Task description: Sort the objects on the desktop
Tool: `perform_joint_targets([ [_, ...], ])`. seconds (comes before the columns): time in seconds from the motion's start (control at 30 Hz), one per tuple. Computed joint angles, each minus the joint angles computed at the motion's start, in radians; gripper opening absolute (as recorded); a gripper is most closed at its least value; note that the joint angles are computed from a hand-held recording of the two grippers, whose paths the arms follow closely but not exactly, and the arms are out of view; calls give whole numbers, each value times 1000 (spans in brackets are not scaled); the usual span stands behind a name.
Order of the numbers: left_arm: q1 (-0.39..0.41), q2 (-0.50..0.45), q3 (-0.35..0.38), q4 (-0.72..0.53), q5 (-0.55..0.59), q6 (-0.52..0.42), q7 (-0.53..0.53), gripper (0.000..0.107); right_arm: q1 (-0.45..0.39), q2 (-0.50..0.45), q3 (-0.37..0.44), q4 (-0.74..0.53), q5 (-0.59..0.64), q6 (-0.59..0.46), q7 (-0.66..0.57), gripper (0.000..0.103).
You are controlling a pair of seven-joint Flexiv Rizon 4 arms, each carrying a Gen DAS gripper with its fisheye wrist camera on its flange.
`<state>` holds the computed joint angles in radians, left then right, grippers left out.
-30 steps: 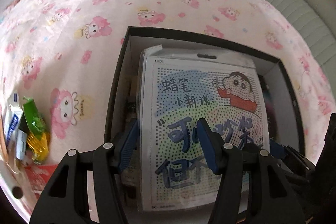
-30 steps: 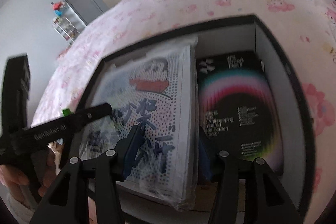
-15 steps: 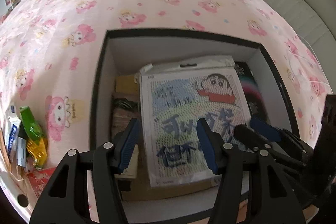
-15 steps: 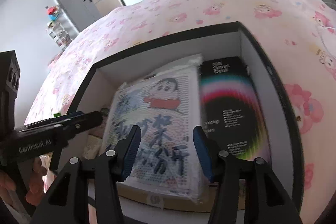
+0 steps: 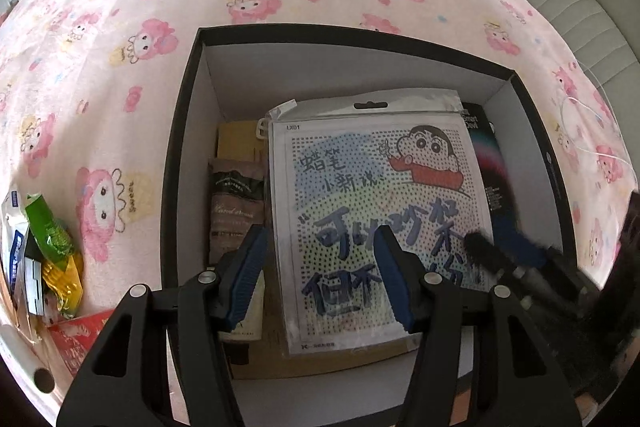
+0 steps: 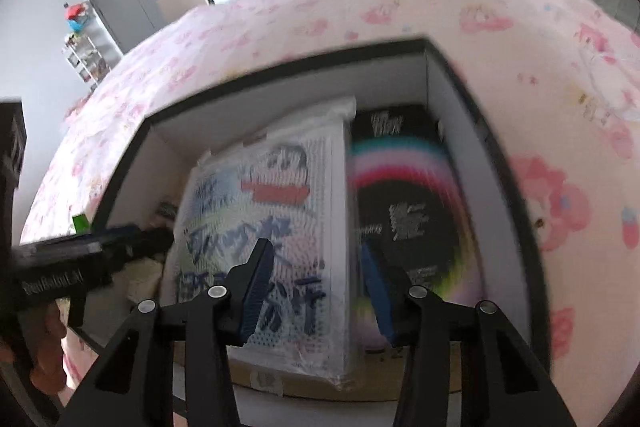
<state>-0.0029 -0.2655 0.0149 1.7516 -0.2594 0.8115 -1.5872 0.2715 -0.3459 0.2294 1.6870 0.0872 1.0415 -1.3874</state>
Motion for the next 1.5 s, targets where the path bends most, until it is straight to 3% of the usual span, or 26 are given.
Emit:
perform_joint_targets([
  [0.2, 33, 20, -40, 45, -193, -23, 110, 56, -52, -16, 50, -43, 140, -32, -97, 44],
  [0.33, 5, 2, -13, 18, -104, -54, 34, 52, -12, -14, 13, -27, 84, -11, -75, 44],
  [0.7, -11, -13, -14, 10, -64, -52, -28, 52, -4, -17, 14, -14, 44, 15, -94, 46],
  [0.9, -19, 7, -20, 55, -73, -26, -25, 52, 51, 37, -43, 52, -109, 33, 43, 46],
  [1.13, -44, 156, -19, 166, -114, 99, 36, 52, 47, 149, -13, 121, -129, 47, 50, 46],
  [1.5, -62, 476, 36, 312, -32, 164, 58, 52, 102, 341, 25, 228, -138, 108, 104, 46],
])
